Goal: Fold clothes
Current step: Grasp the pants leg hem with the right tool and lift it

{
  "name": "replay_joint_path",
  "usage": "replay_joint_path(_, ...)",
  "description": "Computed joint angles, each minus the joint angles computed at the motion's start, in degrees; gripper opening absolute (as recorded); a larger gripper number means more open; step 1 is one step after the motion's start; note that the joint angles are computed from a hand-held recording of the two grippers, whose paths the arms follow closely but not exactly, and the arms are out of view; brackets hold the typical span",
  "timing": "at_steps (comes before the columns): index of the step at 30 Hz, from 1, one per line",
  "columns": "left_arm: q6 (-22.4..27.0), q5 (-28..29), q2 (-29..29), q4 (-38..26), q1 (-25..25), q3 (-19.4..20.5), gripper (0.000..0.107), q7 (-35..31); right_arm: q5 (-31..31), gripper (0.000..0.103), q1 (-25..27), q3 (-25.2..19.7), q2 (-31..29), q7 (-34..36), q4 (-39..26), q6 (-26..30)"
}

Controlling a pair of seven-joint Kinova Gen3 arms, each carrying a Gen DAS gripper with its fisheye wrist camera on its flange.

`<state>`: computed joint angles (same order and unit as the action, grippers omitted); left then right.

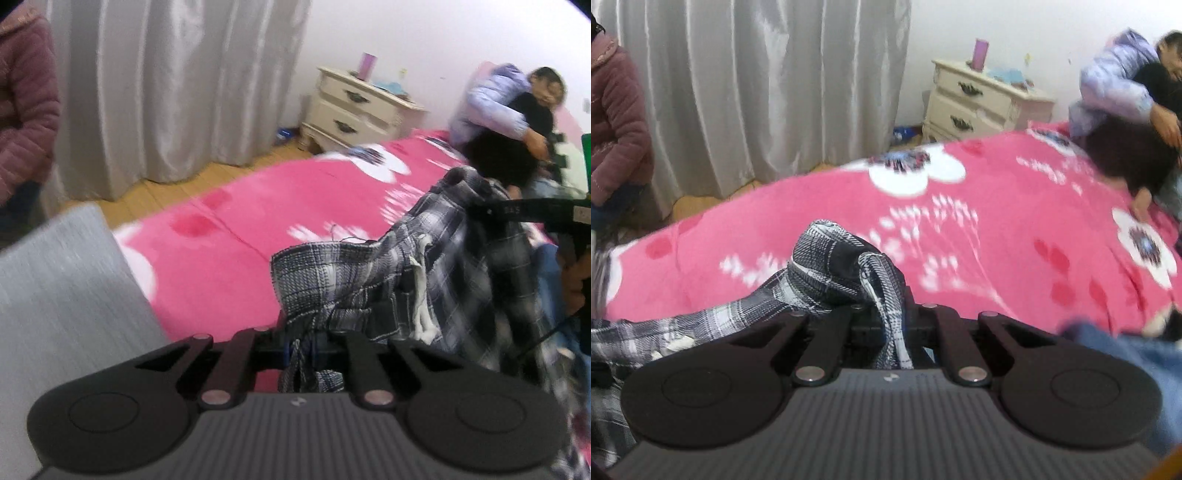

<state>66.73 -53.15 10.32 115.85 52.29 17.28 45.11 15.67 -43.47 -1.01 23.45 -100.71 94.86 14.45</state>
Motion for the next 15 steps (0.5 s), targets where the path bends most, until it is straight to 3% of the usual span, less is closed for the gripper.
replay_joint_path(7, 6.3, 5.0, 1.0, -1.7, -3.8, -1.9, 0.010, -5.0, -2.1, 0.004, 0.0, -4.5, 9.3, 6.4, -9.7, -2.7)
replay_joint_path(12, 2.7, 8.5, 2.2, -1.8, -7.2, -3.5, 0.011, -8.9, -3.5, 0.004, -0.5, -6.0, 15.2, 9.5, -15.1, -3.0)
replay_joint_path(15, -0.4, 10.4, 1.8, -0.9, -9.9, -4.3, 0.020, -11.6, -7.0, 0.007, 0.5, -8.0, 20.1, 12.8, -20.7, 2.6)
